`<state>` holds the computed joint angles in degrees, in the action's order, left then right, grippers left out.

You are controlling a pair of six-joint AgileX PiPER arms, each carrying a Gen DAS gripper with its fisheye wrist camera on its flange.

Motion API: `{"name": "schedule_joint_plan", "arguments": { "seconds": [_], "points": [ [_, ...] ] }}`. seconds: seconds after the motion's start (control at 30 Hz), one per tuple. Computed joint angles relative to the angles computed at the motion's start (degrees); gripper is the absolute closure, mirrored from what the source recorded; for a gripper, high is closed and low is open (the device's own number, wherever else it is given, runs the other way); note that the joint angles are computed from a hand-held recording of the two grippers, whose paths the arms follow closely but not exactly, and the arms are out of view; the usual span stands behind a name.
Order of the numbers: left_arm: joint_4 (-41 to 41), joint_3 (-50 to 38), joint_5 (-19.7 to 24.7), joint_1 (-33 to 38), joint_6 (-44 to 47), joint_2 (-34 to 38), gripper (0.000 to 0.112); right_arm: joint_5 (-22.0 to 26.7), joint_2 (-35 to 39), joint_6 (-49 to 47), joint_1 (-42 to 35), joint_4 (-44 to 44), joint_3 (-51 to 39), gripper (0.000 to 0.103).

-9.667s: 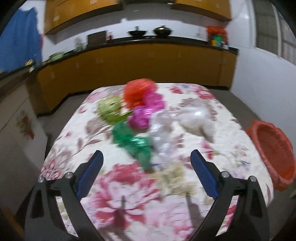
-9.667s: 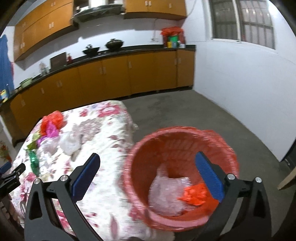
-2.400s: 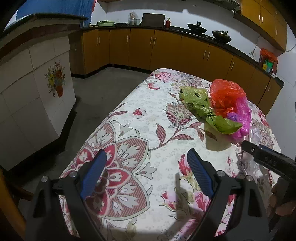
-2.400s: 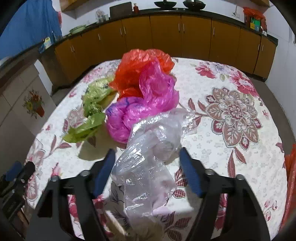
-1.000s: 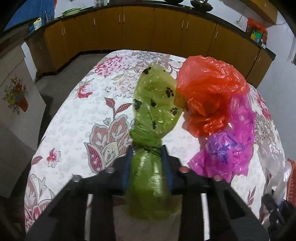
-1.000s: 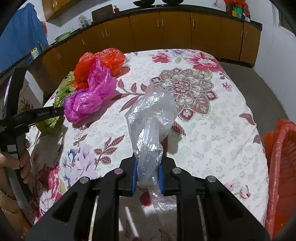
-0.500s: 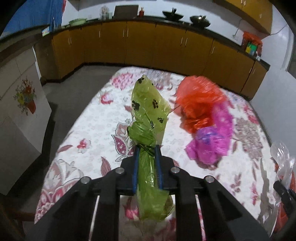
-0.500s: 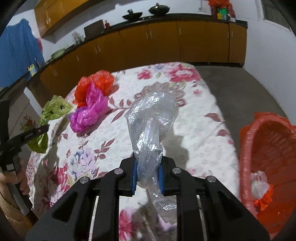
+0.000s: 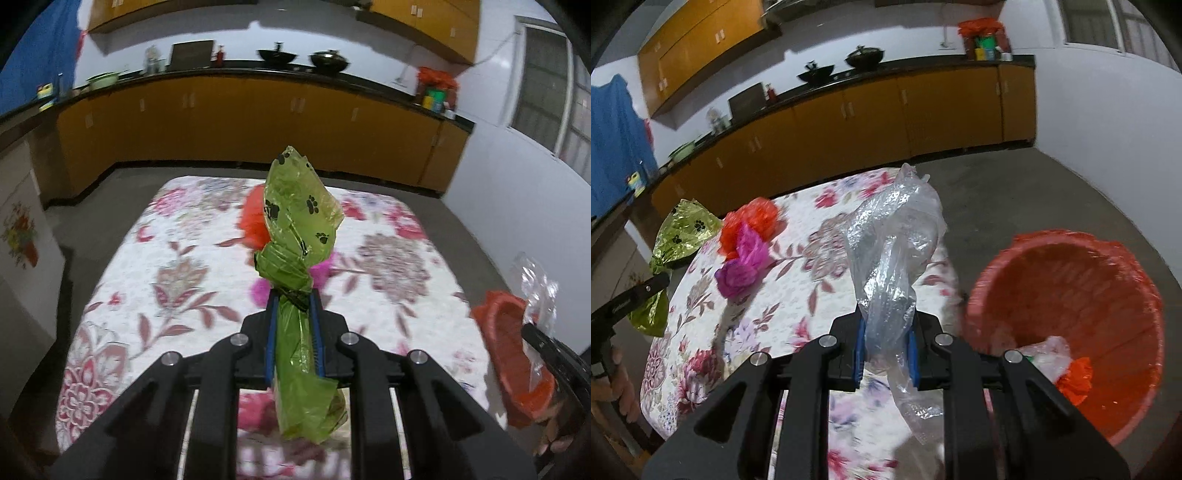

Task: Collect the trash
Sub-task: 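Carry both bags over the red basket and open both tools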

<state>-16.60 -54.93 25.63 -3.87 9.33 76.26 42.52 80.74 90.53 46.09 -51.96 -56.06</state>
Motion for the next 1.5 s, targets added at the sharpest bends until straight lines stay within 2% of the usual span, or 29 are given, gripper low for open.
{"name": "schedule_joint_plan", "arguments": {
  "seconds": [0.23,0.4,0.77,1.07,1.33,1.37,1.43,1.5],
  "points": [
    [1.22,-0.08,-0.01,-8.76,-3.55,-0.46,0.095,4.2,-6.41,3.75,-0.12,-1.56,5.53,0.084],
    [0.57,-0.73,-0.5,-15.71,-4.3,0.18,0.095,9.85,-13.04,5.56,-0.04,-1.65,9.92,0.084],
    [-2.31,-7.31,-0.57,-31.05,-5.68,6.81,0.095,16.31,-22.89,4.45,-1.28,-1.79,13.26,0.084],
    [-0.47,-13.06,-0.27,-39.03,-7.92,13.12,0.095,15.25,-26.86,3.79,-2.98,-1.4,15.47,0.084],
    [-2.27,-17.74,0.9,-42.17,-6.59,18.6,0.095,8.18,-29.64,-2.32,-11.96,1.8,16.26,0.084],
    [-2.77,-18.28,1.21,-42.34,-6.1,19.33,0.095,7.33,-29.92,-2.65,-12.89,1.9,16.45,0.082],
    [-4.12,-19.08,1.84,-42.52,-4.86,20.71,0.091,6.15,-30.41,-3.29,-14.38,2.45,16.69,0.072],
    [-5.62,-19.76,2.57,-42.53,-3.46,22.07,0.084,5.18,-30.88,-3.01,-15.71,2.37,17.13,0.054]
  ]
}}
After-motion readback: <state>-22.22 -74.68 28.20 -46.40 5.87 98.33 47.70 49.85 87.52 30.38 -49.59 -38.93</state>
